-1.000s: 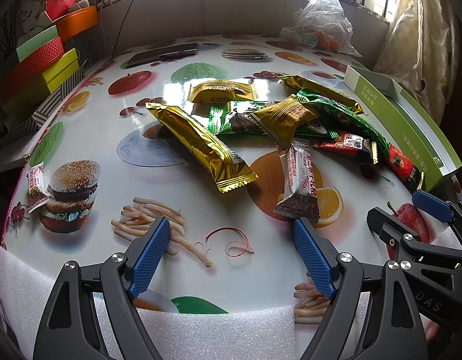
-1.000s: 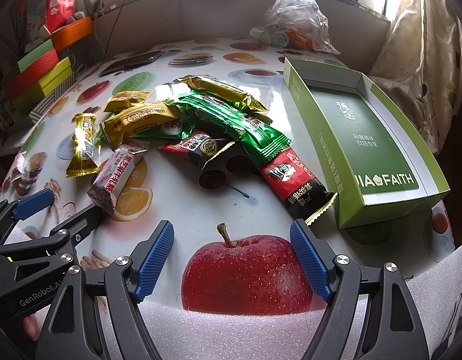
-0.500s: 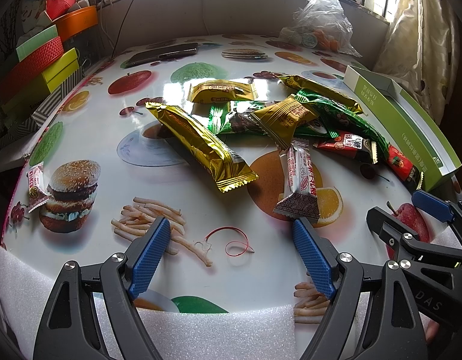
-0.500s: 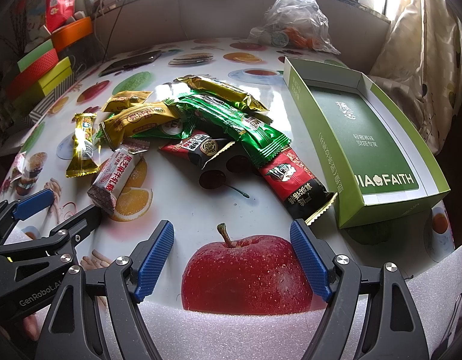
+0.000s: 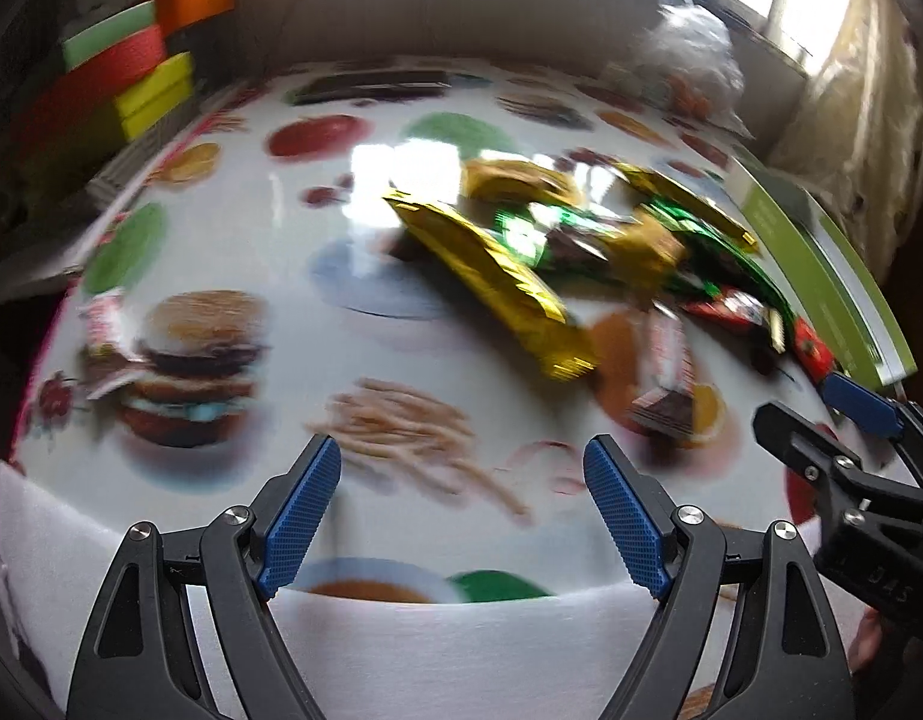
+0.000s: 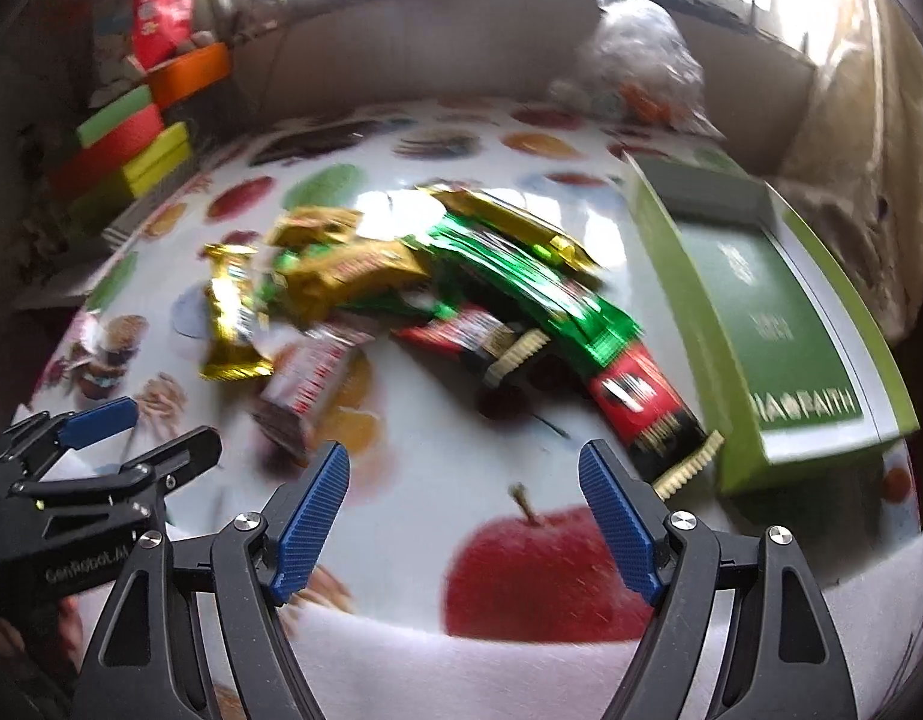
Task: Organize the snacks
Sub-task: 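Grasp the red-and-white candy with the left tool while the right tool grasps the gold bar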
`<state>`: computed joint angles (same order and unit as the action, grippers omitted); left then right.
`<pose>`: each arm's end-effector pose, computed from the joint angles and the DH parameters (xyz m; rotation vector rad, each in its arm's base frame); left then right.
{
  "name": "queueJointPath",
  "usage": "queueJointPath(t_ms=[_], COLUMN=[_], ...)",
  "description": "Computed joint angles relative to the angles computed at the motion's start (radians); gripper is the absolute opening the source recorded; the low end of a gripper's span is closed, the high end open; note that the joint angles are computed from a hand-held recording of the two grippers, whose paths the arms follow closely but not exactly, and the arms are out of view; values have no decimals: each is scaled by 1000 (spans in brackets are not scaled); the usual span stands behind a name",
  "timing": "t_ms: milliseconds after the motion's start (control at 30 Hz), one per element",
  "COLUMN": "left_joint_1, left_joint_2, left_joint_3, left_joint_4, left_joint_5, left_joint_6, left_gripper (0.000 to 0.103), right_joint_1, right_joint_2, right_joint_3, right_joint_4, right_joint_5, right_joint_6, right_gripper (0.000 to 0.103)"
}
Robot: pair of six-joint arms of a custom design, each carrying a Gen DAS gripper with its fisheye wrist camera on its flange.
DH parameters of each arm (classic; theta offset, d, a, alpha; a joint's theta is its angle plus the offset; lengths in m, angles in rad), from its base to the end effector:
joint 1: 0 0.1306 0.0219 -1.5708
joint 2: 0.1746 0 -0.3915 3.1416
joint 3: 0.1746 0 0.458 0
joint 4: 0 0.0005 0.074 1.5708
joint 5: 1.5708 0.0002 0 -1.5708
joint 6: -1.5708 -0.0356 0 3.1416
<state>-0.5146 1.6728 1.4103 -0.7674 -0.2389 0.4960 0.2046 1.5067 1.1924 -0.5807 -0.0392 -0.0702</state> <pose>0.5496 -0.3016 0.2952 -0.0612 2.5561 -0.0746 0.5570 0.1165 0.2925 -0.1830 2.4655 0.1670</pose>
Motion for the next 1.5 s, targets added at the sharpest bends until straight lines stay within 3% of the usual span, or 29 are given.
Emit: queueJointPath(t_ms=[200,433,767,833,933,1133,1233,1300,1433,1500], left_joint_1=[60,153,243,254,261,275,276,278,276,275], left_joint_2=[-56,-113,-123,-116,-94,-67,-63,-58,-48,-47], left_joint_3=[-50,-101,-120,-118,-98,-76,-70,-64,-54,-53], left_joint_4=[15,24,11,2,-37,-33,-32,-34,-31,-31], left_joint_5=[-10,-71,0,5,7,7,1,4,6,3], left_joint_6=[31,93,148,168,197,196,186,189,174,175], left_gripper=[84,83,79,73,73,67,51,51,37,35], right_joint_1=[40,85,126,128,133,138,140,140,142,143], right_joint_2=[35,127,243,257,282,313,322,326,334,336], right_joint_3=[66,197,335,350,377,408,417,420,425,427], right_joint_4=[10,-41,-122,-128,-147,-162,-167,-167,-172,-175], right_joint_5=[-57,-98,-119,-118,-110,-111,-112,-115,-120,-127], right_joint_6=[41,98,141,142,152,157,160,158,160,166], right_gripper=[80,78,68,68,62,57,53,43,37,31])
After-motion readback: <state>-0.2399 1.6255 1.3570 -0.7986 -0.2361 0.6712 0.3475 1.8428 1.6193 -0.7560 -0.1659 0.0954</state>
